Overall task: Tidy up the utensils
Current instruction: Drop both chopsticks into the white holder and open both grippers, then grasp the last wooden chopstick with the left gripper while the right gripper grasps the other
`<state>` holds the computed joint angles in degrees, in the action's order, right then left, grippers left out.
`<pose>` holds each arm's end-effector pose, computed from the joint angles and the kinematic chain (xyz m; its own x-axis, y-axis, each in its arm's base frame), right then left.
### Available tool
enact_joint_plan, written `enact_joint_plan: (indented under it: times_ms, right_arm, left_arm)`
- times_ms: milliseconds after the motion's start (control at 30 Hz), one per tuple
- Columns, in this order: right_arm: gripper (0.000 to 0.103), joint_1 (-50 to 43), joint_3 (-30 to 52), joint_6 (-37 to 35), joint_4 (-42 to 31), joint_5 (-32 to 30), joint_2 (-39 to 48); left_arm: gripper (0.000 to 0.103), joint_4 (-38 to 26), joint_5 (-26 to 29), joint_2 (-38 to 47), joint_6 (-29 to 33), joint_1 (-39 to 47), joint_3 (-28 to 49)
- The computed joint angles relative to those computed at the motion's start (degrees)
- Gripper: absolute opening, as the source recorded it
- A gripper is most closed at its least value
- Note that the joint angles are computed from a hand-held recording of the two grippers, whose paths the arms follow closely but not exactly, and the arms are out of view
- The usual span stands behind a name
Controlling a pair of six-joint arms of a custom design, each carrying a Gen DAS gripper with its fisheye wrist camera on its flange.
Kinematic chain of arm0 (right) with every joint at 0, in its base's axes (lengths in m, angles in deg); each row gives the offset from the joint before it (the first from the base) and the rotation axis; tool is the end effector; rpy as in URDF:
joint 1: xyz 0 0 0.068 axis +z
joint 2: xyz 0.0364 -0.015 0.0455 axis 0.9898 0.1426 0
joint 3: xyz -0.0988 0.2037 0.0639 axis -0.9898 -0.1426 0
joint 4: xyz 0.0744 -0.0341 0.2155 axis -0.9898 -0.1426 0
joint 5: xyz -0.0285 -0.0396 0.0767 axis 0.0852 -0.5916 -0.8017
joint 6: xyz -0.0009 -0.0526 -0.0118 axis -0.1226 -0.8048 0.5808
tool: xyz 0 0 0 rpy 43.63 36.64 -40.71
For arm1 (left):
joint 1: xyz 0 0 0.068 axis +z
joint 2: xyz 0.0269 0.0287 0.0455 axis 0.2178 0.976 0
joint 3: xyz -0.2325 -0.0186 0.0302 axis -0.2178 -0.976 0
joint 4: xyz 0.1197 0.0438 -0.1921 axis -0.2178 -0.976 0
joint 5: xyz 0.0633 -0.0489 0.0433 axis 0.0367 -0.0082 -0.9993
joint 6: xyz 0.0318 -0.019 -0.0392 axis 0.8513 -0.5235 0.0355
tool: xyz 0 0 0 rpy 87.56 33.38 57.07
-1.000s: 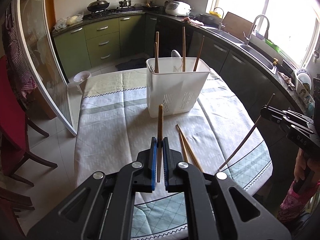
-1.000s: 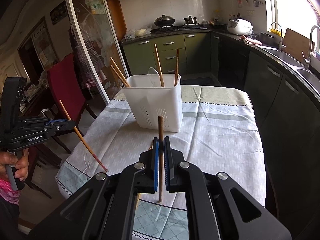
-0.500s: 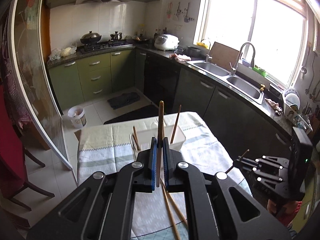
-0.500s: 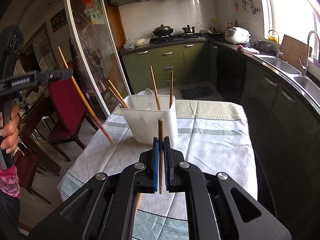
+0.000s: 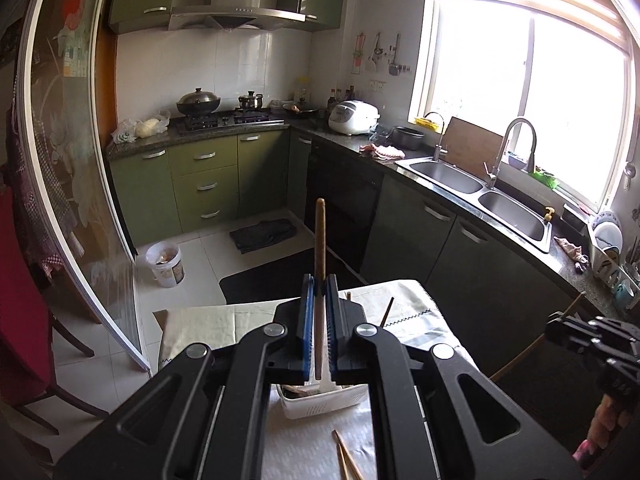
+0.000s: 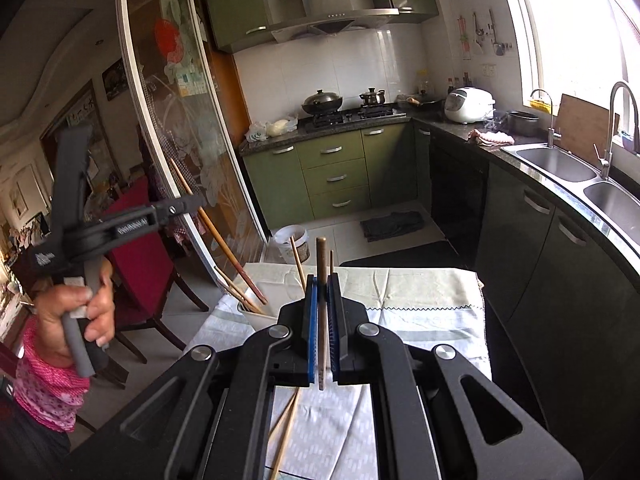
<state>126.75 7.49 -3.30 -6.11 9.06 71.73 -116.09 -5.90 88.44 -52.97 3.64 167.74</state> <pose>0.2329 0.2131 0.3329 -0.5504 0.0938 -0.8296 -0.1754 0.9585 0.2247 0.3368 -0.0612 0.3451 -0.5436 0.1358 -0.8283 0.3637 0.9275 -0.0866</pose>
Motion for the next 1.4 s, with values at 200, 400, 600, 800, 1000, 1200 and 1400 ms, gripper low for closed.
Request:
enact_joint_plan:
  times_ms: [200, 400, 600, 800, 1000, 1200, 1400]
  right_arm:
    - [0.006, -5.26, 4.5, -0.49, 0.86, -6.21, 0.63]
    - [0.006, -8.1, 11.1, -1.64, 2.41, -7.76, 4.95]
    - [0.006, -10.13, 18.93, -2.05, 3.7, -6.88, 14.31]
    - [0.006, -12.13, 25.88, -0.92, 3.08, -9.91, 25.22]
    - [0.006, -11.73, 29.36, -0.74, 1.95, -10.99, 33.01]
    - [0.009, -11.16, 29.39, -1.12, 1.55, -12.13, 37.08]
    - [0.013, -10.03, 19.55, -0.85, 7.33, -10.71, 30.68]
  left_arm:
    - [0.006, -0.22, -2.6, 7.82, 0.11, -0.31, 1.77]
    - [0.008, 1.04, -3.76, 11.35, 1.75, -0.57, -0.57]
    - [0.017, 4.78, -0.13, 5.74, 1.09, 1.28, -6.53]
    - [0.028, 7.54, 1.42, -5.02, 3.32, 2.74, -16.49]
    - [0.029, 5.59, 3.51, -10.45, 6.45, 4.63, -23.78]
    - [0.029, 2.43, 4.55, -9.55, 8.79, 6.28, -29.52]
    - [0.029, 2.84, 0.65, -3.0, 9.95, 4.08, -32.77]
